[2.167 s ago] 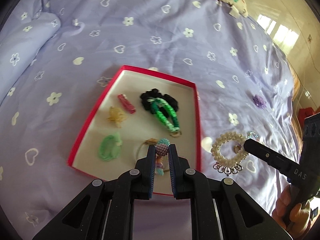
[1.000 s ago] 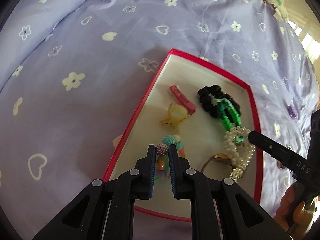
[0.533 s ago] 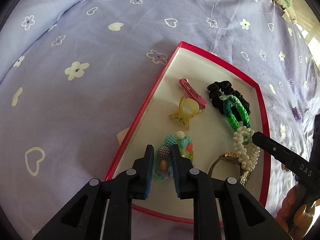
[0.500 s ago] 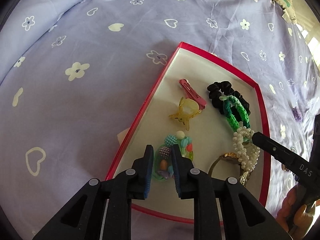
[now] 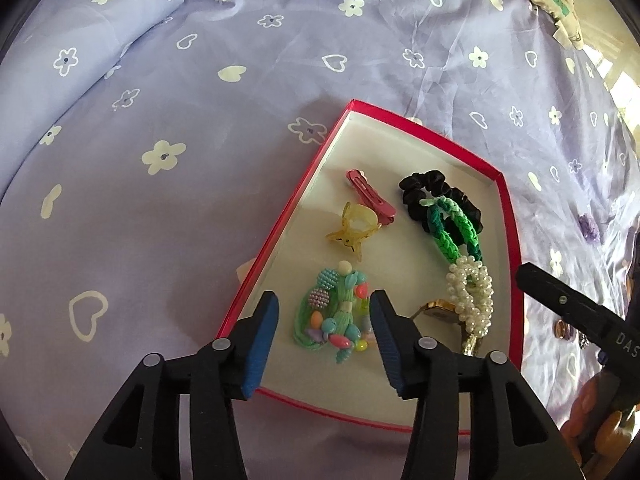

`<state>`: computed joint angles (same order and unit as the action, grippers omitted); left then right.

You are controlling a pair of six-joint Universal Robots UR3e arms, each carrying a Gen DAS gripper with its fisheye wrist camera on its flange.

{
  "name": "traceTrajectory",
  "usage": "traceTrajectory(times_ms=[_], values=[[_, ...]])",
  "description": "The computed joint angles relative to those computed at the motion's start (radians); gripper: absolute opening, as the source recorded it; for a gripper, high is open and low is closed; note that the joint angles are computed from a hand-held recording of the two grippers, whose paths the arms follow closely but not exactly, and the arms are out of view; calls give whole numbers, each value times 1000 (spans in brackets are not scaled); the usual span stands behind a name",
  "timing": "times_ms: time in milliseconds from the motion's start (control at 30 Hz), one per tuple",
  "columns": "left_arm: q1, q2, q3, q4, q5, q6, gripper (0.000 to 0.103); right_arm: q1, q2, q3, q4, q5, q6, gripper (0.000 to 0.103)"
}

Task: Organize jewelry
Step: 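Move both open tools back toward the remaining jewelry beside the box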

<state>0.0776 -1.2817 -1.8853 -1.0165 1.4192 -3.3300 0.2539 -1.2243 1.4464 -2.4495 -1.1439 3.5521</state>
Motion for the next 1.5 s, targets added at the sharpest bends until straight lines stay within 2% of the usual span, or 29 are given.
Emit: traceTrajectory(times_ms=[67, 167, 333, 467, 700, 833, 1133, 1300, 1500], values=[[1, 15, 0, -9, -4, -3, 51, -8, -27, 24, -7, 5, 2, 33], [-2, 40, 3, -30, -8, -6, 54, -25, -87, 81, -28, 6, 6, 42], [-23, 79, 7, -64, -18, -26, 60, -69, -205, 197, -42, 13, 9, 42], [-36, 95, 19, -89, -40, -32, 61, -112, -303, 290, -32, 21, -3, 43], [-94, 102, 50, -110, -35, -48, 64, -207, -505, 457, 29, 35, -47, 44], [-173, 67, 81, -104, -14, -67, 64, -273, -632, 548, 87, 34, -80, 46], [-322, -62, 175, -76, 16, -105, 64, -513, -942, 696, 350, 83, -224, 46], [-386, -145, 238, -62, 33, -119, 64, -700, -1120, 721, 580, 133, -364, 47], [-466, -248, 328, -54, 63, -134, 64, -902, -1252, 706, 818, 177, -533, 47]])
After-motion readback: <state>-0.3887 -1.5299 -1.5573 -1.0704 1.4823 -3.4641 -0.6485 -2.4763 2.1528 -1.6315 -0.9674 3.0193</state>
